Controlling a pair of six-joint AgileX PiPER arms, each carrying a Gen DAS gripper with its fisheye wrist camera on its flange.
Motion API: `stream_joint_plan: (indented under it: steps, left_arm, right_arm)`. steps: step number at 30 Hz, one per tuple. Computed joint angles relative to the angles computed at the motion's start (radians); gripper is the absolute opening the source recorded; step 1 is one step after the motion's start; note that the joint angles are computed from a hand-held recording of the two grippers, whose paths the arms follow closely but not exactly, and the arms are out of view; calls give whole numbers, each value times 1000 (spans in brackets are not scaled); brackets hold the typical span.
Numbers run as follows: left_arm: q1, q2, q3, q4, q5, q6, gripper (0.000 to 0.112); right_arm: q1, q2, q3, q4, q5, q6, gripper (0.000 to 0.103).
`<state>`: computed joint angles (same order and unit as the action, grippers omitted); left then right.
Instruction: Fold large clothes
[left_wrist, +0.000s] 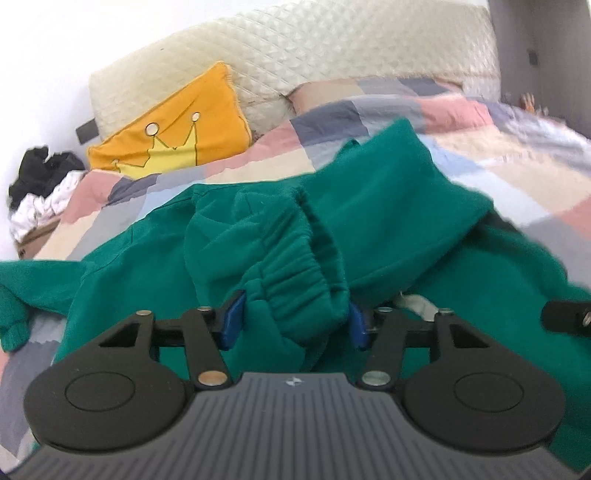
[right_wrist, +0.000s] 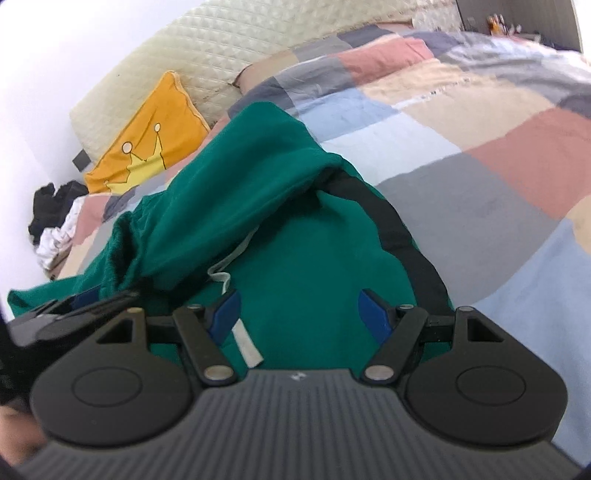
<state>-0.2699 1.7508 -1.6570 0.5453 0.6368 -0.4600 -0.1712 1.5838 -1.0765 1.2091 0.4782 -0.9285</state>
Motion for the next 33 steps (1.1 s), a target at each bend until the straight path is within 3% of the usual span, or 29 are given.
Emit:
stream_joint_plan:
  steps: [2, 6, 11, 14, 19, 24, 28, 33]
  left_arm:
    - [28, -24, 11, -50, -28, 0, 54]
    - [123, -61, -22, -324, 1, 109, 51]
    - [226, -101, -18, -502, 5, 146, 47]
    - [258, -115, -13, -440, 21, 30, 42]
    - [294, -90, -57, -279, 178, -174, 31]
    - [334, 1, -152, -249, 323, -201, 26]
    - [351, 36, -160, -180, 361, -267, 13]
    - [403, 37, -153, -283, 366, -254, 12]
  right_arm:
    - [-3, 11, -9, -2, 0, 4, 72]
    - [-8, 20, -14, -14, 18, 12, 72]
    - [0, 3, 0, -25, 19, 0, 72]
    - [6, -4, 7, -8, 21, -30, 72]
    - [23, -13, 18, -30, 9, -31, 72]
    - [32, -17, 25, -27, 5, -53, 72]
    - [37, -19, 30, -26, -1, -72, 72]
    - [43, -7, 21, -26, 2, -80, 72]
